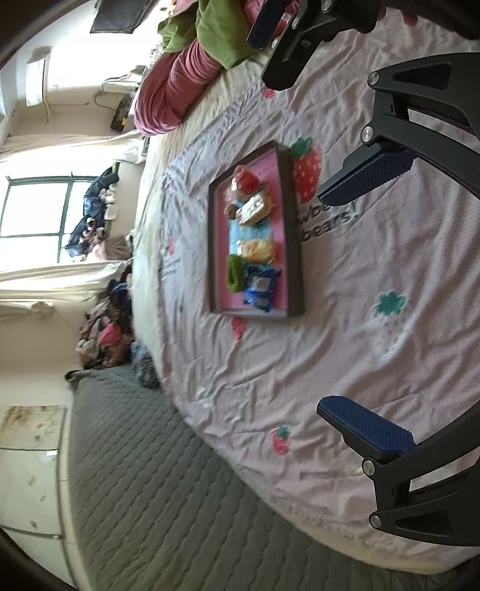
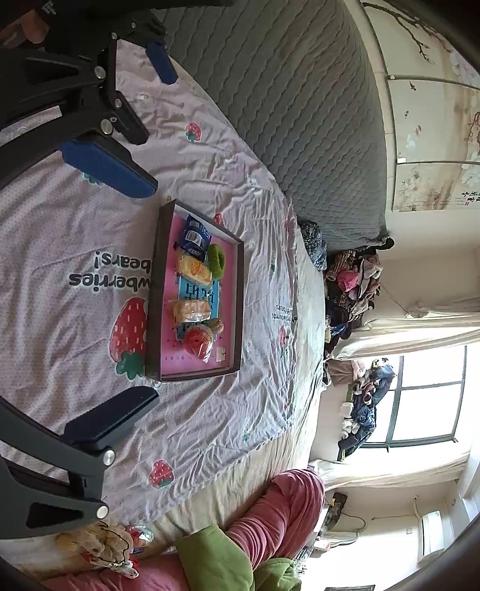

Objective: Organize objects

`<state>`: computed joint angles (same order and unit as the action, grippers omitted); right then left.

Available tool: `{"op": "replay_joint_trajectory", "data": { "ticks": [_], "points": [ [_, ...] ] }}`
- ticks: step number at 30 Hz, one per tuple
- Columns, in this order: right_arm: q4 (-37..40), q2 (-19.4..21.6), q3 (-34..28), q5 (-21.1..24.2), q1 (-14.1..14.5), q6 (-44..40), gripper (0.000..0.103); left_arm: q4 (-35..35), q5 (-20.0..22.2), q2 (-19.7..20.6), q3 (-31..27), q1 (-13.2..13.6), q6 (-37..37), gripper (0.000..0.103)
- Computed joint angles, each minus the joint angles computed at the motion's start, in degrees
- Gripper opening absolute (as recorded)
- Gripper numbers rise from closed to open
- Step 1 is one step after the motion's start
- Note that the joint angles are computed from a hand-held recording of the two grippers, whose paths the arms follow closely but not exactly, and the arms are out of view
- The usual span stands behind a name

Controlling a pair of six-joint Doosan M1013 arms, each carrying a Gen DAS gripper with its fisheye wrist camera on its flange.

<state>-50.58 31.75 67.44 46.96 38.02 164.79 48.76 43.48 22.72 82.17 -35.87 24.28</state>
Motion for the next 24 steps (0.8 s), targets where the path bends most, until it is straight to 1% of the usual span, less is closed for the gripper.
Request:
{"op": "replay_joint_trajectory", "data": {
  "ticks": [3,7,9,12,14,17,20,22,24],
  "points": [
    [-0.85,-0.42,0.65,0.02,0.35,0.79,0.103,-0.33,-1.03,-0.50,0.97,-0.12,-0.36,0.102],
    [-1.02,-0.99,1.90,-0.03,0.71,1.90,0.103,-3.72,-1.66,-0.85,1.59,-0.11,0.75,0.102],
    [-1.02,-1.20,2.53,0.03,0.87,2.12,0.103,-4.20,-2.39,-1.18,2.23,-0.14,0.44,0.102],
    [-1.70,-1.63,3.99,-0.24,1.26,3.35,0.103,-3.75,-2.42,-1.38,2.97,-0.57,-0.35,0.102],
    [-2.16,-1.88,5.08,-0.65,1.51,4.38,0.103,-4.09,-3.72,-1.69,3.81,-0.65,-0.05,0.102],
    [-2.44,-1.96,6.28,-1.01,1.87,5.25,0.103,-5.24,-4.58,-1.97,4.75,-0.76,-0.12,0.102],
    [-4.34,-2.11,7.47,-0.86,2.45,7.34,0.103,-3.23,-3.53,-2.05,5.90,-1.36,-2.86,0.102],
    [-5.85,-2.35,8.32,-1.06,2.82,9.17,0.103,-4.74,-4.24,-2.24,6.63,-1.29,-1.96,0.102],
    [-6.78,-2.59,8.89,-1.28,3.07,10.09,0.103,-5.33,-4.07,-2.25,6.95,-1.35,-1.54,0.102]
  ]
}}
